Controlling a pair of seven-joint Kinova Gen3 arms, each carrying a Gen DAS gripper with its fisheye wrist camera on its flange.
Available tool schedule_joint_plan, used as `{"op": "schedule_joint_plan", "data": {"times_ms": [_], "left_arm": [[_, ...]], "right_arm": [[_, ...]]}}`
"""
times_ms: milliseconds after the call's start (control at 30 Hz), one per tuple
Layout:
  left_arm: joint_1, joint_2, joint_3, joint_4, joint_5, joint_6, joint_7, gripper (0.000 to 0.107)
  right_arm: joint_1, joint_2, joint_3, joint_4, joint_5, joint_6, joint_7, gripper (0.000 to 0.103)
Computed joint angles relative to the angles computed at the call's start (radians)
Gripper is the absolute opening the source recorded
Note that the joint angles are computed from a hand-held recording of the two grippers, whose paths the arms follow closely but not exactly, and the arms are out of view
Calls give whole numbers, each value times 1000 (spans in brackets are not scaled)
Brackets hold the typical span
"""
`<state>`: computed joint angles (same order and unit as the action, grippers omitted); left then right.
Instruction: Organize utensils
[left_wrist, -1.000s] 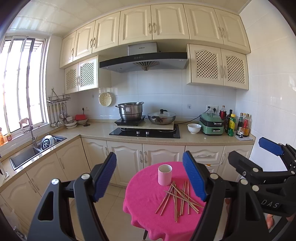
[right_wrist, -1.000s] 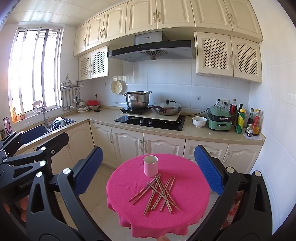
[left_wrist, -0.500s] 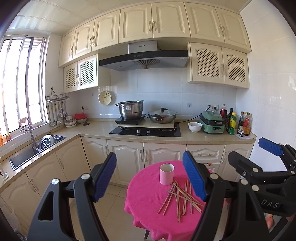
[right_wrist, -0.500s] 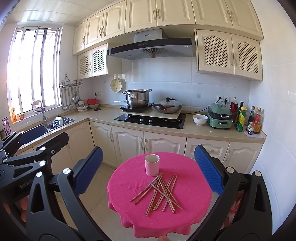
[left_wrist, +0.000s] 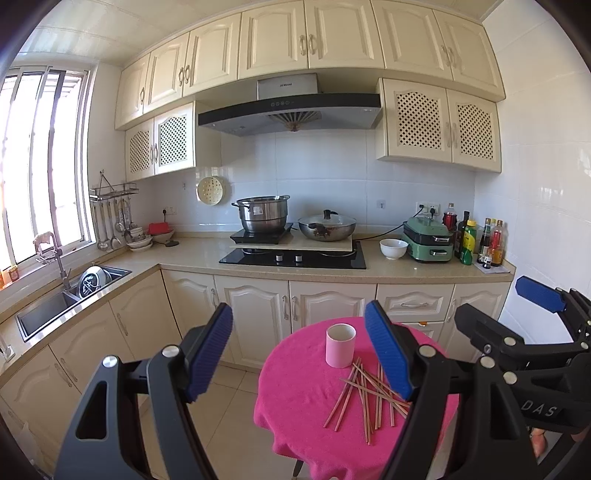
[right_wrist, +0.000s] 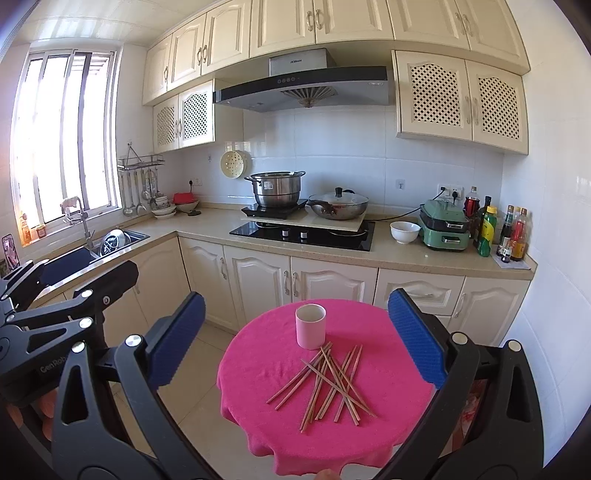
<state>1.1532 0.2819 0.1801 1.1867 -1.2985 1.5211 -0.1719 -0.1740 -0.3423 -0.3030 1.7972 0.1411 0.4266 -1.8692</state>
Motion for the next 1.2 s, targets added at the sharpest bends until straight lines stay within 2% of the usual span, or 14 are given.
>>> {"op": "schedule_joint_plan", "data": {"times_ms": [433, 600, 733, 800, 867, 933, 1033, 1067, 1200], "left_arm": [[-81, -27, 9, 79, 16, -38, 13, 73], [-143, -26, 3, 85, 66, -96, -4, 73], [-191, 0, -13, 72, 111, -162, -35, 73], [-215, 17, -45, 62, 166, -229, -61, 73], [-249, 38, -66, 37, 240, -285, -98, 73], [-319, 83, -46, -11, 322, -320, -160, 73], [-439, 170, 11, -90, 444, -360, -248, 73], [-485, 205, 42, -119, 484, -364, -271, 73], [-579, 339, 78, -235, 630, -368, -371, 73]], "right_arm": [[-3, 98, -55, -39, 72, -17, -76, 97], [-124, 183, 67, -95, -17, 29, 37, 97], [-142, 242, 105, -122, -38, 30, 92, 97], [-81, 284, 72, -143, -75, 33, 155, 97], [-54, 335, 78, -178, -140, 57, 236, 97], [-15, 388, 78, -213, -207, 84, 317, 97], [-55, 486, 185, -274, -265, 134, 422, 97], [-61, 526, 213, -302, -260, 157, 438, 97], [-33, 675, 236, -417, -211, 255, 496, 95]]}}
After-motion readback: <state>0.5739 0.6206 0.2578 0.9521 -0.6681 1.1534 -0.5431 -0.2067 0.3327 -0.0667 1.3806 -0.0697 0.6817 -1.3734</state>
